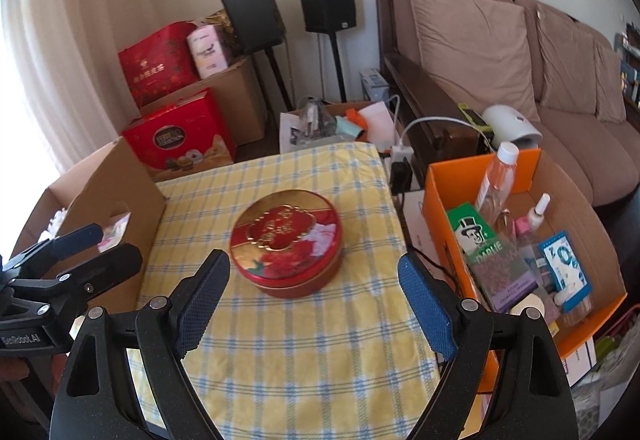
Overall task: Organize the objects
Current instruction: 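Move both tools back over the table toward the red round tin, then close both grippers on the rim of the red round tin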
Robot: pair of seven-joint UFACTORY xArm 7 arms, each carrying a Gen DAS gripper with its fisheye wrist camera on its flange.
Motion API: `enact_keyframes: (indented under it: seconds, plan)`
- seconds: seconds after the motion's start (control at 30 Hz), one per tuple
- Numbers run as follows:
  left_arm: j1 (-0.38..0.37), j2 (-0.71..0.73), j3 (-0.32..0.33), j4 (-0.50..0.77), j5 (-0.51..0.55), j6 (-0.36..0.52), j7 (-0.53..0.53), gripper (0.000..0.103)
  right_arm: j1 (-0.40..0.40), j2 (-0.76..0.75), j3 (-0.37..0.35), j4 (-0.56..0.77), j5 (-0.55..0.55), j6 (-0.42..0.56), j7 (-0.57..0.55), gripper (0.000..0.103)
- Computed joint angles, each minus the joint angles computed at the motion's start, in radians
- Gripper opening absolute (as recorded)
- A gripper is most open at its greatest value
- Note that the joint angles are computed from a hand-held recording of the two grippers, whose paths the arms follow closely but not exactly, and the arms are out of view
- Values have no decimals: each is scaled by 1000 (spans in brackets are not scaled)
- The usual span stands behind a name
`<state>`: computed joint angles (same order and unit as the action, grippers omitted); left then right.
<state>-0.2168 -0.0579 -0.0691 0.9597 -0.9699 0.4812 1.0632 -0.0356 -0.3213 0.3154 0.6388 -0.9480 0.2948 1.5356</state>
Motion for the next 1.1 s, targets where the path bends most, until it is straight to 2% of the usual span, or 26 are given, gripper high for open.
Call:
enact_keyframes:
  seconds: [0.13, 0.3, 0.4, 0.53, 0.67, 0.8, 0.93, 1.07, 1.1]
  plan:
    - [-5, 57, -17, 36, 15, -12, -28, 103, -32, 13, -11, -10, -33, -43, 33, 88]
    - [22, 150, -40, 108, 51, 33, -89, 101, -94, 62, -22, -5, -103, -154, 112, 86]
    - [47, 204, -55, 151, 83, 67, -134, 97, -119, 104, -37, 8, -127, -216, 132, 82]
    - [79, 251, -80, 187, 80, 98, -132, 94, -130, 175, -62, 37, -137, -286, 137, 69]
    - [97, 293, -98, 225, 88, 136, -146, 84, -109, 253, -102, 73, -140, -345, 140, 59]
    - [114, 342, -113, 274, 90, 180, -167, 80, -79, 304, -143, 116, -222, -361, 219, 51]
    - [128, 381, -129, 307, 81, 203, -177, 80, -37, 350, -205, 176, -417, -391, 412, 50]
    - [137, 416, -143, 336, 77, 229, -180, 79, 13, 393, -269, 212, -477, -415, 483, 49]
    - [138, 422, -145, 339, 76, 231, -179, 79, 33, 408, -295, 233, -542, -426, 553, 49]
